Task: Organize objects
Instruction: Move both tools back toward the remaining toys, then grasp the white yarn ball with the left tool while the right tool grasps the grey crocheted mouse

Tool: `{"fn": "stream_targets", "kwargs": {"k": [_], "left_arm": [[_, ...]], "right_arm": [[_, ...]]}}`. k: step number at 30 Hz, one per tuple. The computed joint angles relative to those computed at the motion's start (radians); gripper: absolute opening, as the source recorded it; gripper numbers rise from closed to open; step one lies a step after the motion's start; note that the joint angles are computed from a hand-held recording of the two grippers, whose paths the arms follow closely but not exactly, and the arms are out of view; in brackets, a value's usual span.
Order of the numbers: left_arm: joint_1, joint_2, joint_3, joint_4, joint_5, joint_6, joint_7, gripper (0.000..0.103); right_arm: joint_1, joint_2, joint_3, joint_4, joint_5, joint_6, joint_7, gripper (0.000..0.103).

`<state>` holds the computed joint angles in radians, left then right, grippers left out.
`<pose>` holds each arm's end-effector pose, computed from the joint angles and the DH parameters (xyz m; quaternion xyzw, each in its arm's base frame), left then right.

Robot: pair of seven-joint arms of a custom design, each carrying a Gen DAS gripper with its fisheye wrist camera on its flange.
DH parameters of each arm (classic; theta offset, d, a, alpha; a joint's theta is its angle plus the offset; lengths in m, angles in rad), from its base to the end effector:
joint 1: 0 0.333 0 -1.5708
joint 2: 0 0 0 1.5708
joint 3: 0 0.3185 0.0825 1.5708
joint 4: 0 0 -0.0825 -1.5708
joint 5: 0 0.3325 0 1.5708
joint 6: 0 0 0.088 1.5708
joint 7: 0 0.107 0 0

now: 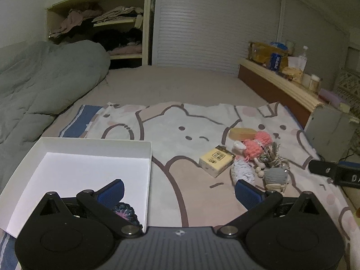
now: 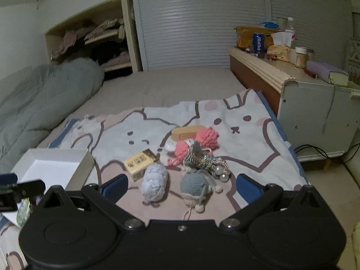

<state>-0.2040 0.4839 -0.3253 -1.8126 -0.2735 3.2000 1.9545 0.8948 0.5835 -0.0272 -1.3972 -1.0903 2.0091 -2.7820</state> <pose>0.5990 -0.2773 0.4274 -0.4474 0.7741 -0.4013 0.1988 0.4806 0.4921 0.4223 -0.4223 0.7695 -0.3849 0.2854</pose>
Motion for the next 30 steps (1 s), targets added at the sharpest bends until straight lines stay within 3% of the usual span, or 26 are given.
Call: {"fn": "stream_targets", "kwargs": {"k": [1, 3, 9, 12, 15, 17, 25, 29, 30], "left_arm": [[-0.036, 0.005, 0.039, 0.012, 0.006, -0.011, -0.016, 0.103], [-0.059, 0.017, 0.058, 0.025, 0.016, -0.014, -0.025, 0.103], [-0.038, 0.070, -0.009, 0.065, 0.045, 0.004, 0.030, 0.103], [-0.065, 0.099, -0.004, 0.087, 0.065, 0.027, 0.050, 0.103], [-0.048, 0.132, -0.046, 0.136, 0.071, -0.042, 0.077, 0.103], [-0.021, 0.170, -0.097, 0.178, 0.059, -0.083, 0.107, 0.103], [-0.095, 0.321, -0.051, 0.426, -0.006, -0.263, 0.075, 0.103], [-0.098, 0.418, -0.089, 0.556, -0.033, -0.308, 0.121, 0.101], [-0.110, 0.441, -0.080, 0.599, -0.039, -0.335, 0.112, 0.097]], "right_arm": [[0.002, -0.001, -0.004, -0.005, -0.007, -0.002, 0.009, 0.103], [0.001, -0.010, -0.010, -0.029, -0.029, 0.013, 0.043, 0.103], [-0.028, -0.030, -0.008, -0.092, -0.076, 0.069, 0.129, 0.103], [-0.042, -0.030, -0.008, -0.110, -0.086, 0.078, 0.167, 0.103], [-0.062, -0.027, -0.005, -0.118, -0.060, 0.075, 0.196, 0.103], [-0.089, -0.044, -0.001, -0.154, -0.050, 0.127, 0.225, 0.103], [-0.168, -0.111, -0.014, -0.330, -0.201, 0.374, 0.595, 0.101], [-0.198, -0.100, -0.008, -0.334, -0.240, 0.435, 0.637, 0.094], [-0.203, -0.096, -0.010, -0.334, -0.259, 0.454, 0.639, 0.093]]}}
